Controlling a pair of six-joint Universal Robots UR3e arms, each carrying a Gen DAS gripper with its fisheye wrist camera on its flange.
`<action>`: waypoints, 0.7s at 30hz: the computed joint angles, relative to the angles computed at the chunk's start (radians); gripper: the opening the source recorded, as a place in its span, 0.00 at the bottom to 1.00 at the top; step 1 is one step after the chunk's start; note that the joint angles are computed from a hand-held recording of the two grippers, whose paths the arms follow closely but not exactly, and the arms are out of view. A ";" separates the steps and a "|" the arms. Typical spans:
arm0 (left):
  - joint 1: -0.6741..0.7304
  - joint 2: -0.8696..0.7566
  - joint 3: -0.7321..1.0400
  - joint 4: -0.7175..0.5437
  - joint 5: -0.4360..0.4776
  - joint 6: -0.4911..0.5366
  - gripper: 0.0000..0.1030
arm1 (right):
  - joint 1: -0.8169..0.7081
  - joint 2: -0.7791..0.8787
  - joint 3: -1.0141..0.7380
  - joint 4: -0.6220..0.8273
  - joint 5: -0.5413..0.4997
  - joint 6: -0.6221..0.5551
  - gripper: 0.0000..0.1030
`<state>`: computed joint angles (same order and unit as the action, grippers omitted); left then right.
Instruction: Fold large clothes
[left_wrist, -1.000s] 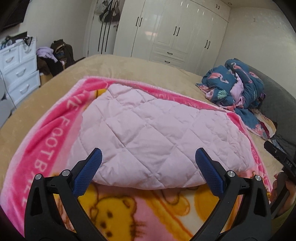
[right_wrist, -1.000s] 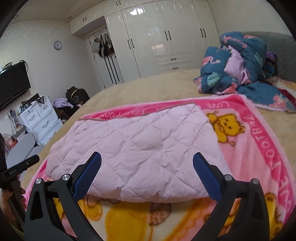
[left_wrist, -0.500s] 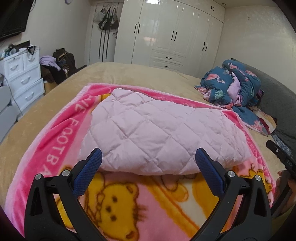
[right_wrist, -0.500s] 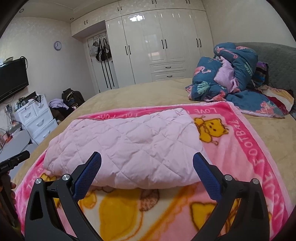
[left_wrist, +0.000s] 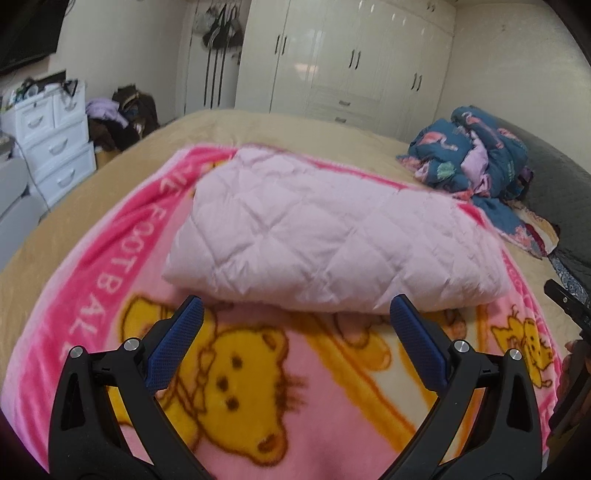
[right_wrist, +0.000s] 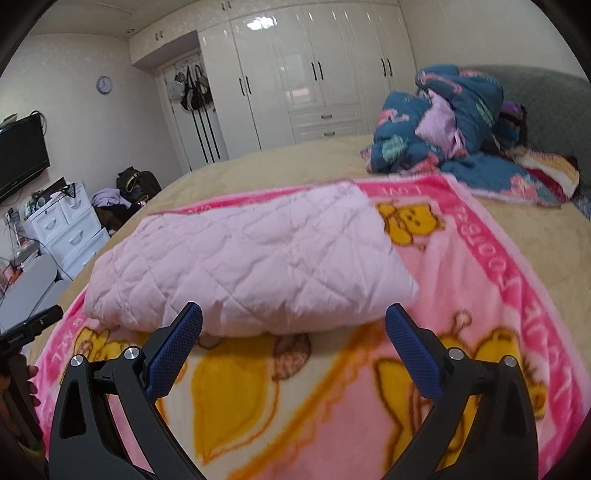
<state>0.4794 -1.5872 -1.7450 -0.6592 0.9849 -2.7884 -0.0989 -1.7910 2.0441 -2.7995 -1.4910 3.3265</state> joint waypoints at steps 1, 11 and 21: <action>0.001 -0.009 -0.003 0.000 0.002 -0.003 0.92 | -0.002 0.004 0.011 -0.004 0.000 0.007 0.96; -0.010 -0.148 0.039 0.037 0.103 -0.074 0.92 | -0.150 0.118 0.082 -0.066 0.157 0.179 0.96; 0.019 -0.304 0.210 -0.070 0.048 -0.171 0.92 | -0.312 0.385 0.025 -0.235 0.376 0.397 0.96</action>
